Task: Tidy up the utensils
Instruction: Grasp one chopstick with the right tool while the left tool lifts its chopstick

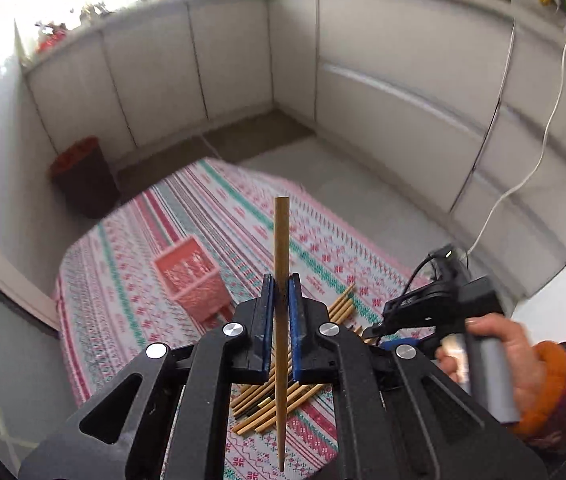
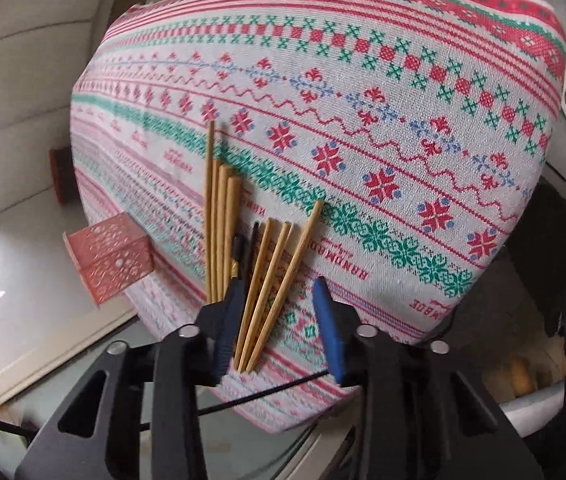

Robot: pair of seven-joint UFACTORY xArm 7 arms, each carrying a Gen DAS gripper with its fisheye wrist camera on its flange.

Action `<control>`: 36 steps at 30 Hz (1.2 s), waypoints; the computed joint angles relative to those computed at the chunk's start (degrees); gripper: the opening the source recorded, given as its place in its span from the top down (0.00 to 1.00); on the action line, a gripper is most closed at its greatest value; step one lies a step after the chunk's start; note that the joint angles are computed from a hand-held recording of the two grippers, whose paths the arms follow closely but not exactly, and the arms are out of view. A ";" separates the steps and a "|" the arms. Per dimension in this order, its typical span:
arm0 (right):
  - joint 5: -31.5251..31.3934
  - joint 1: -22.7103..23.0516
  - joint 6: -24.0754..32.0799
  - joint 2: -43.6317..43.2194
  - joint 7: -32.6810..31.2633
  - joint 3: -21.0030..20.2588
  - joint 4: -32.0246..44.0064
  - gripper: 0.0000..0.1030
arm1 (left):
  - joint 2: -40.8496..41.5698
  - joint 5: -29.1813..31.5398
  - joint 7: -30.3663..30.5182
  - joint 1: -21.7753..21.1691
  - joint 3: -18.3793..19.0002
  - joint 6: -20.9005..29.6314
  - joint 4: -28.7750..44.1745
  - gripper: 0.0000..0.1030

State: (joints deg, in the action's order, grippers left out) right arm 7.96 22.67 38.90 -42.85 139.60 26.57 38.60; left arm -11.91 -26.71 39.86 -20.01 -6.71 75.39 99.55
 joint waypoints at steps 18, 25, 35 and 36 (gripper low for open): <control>-1.98 -0.85 10.08 13.87 -5.27 -4.51 10.37 0.88 | -1.70 -9.49 1.95 2.90 5.38 0.27 0.89 0.94; -7.00 -2.40 8.11 17.17 -9.21 -5.54 12.41 0.95 | -2.31 -8.80 0.50 3.78 4.90 -1.49 0.10 0.94; -19.43 -4.09 18.29 16.77 -17.99 -0.68 23.95 0.95 | -2.82 -5.80 -6.61 4.77 4.47 -5.97 0.08 0.94; -21.45 -4.34 20.91 17.78 -20.05 0.06 27.24 0.95 | -3.02 -5.46 -7.69 4.91 4.48 -6.55 -0.18 0.94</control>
State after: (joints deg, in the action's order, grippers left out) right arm -13.49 18.33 59.81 -25.07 119.55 26.63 65.85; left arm -14.93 -32.17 32.17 -15.10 -2.24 68.84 99.37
